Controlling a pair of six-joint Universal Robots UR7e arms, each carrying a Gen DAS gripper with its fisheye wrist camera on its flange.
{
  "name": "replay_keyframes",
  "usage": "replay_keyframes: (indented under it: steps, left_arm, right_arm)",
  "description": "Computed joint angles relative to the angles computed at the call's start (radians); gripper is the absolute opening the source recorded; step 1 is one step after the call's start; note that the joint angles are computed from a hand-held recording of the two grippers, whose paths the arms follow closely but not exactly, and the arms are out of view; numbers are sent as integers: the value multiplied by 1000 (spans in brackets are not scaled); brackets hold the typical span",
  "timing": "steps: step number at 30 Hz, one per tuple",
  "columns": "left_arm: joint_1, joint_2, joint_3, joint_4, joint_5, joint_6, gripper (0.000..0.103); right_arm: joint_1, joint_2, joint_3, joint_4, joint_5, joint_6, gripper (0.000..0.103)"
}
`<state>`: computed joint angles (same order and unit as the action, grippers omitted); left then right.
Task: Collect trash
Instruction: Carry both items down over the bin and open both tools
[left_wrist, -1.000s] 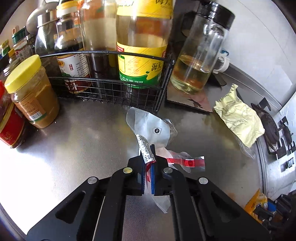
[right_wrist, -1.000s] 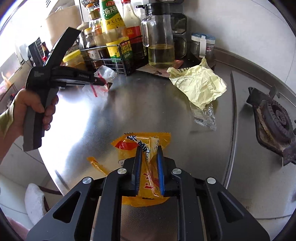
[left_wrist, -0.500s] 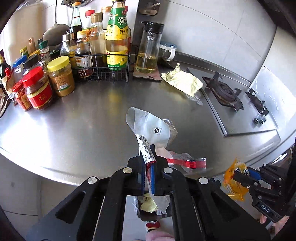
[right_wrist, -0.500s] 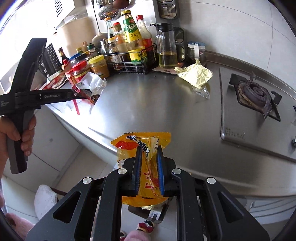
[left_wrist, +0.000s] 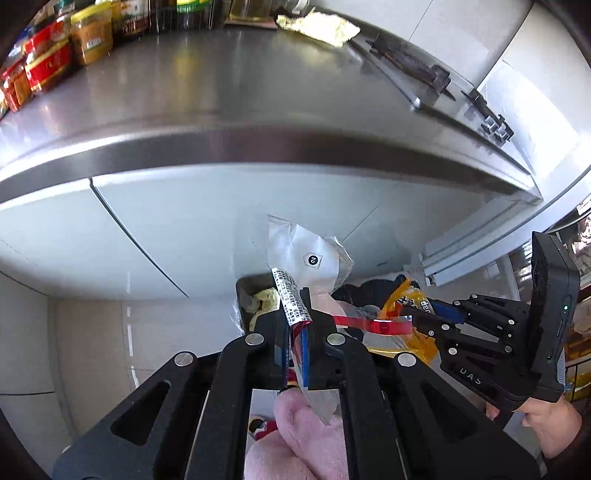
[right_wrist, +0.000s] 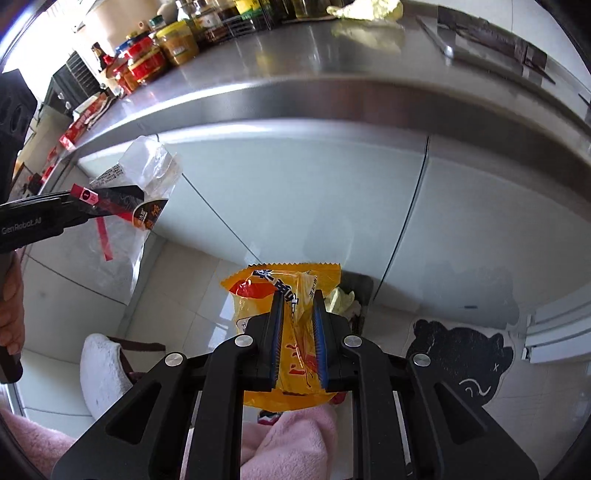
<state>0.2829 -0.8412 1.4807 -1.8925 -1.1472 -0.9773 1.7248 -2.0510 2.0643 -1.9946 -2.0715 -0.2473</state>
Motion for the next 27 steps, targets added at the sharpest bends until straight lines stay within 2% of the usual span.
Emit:
replay_keyframes:
  steps: [6, 10, 15, 19, 23, 24, 27]
  left_arm:
    - [72, 71, 115, -175, -77, 54, 3]
    - [122, 136, 138, -245, -116, 84, 3]
    - [172, 197, 180, -345, -157, 66, 4]
    - [209, 249, 174, -379, -173, 80, 5]
    - [242, 286, 151, -386, -176, 73, 23]
    - [245, 288, 152, -389, -177, 65, 24]
    - [254, 296, 143, -381, -161, 64, 28]
  right_arm:
    - [-211, -16, 146, -158, 83, -96, 17]
    - [-316, 31, 214, -282, 88, -155, 17]
    - [-408, 119, 270, -420, 99, -196, 17]
    - [-449, 194, 280, -486, 119, -209, 19]
    - [-479, 241, 276, -521, 132, -218, 21]
    - [-485, 250, 275, -529, 131, -217, 25]
    - [-501, 255, 279, -546, 141, -227, 58]
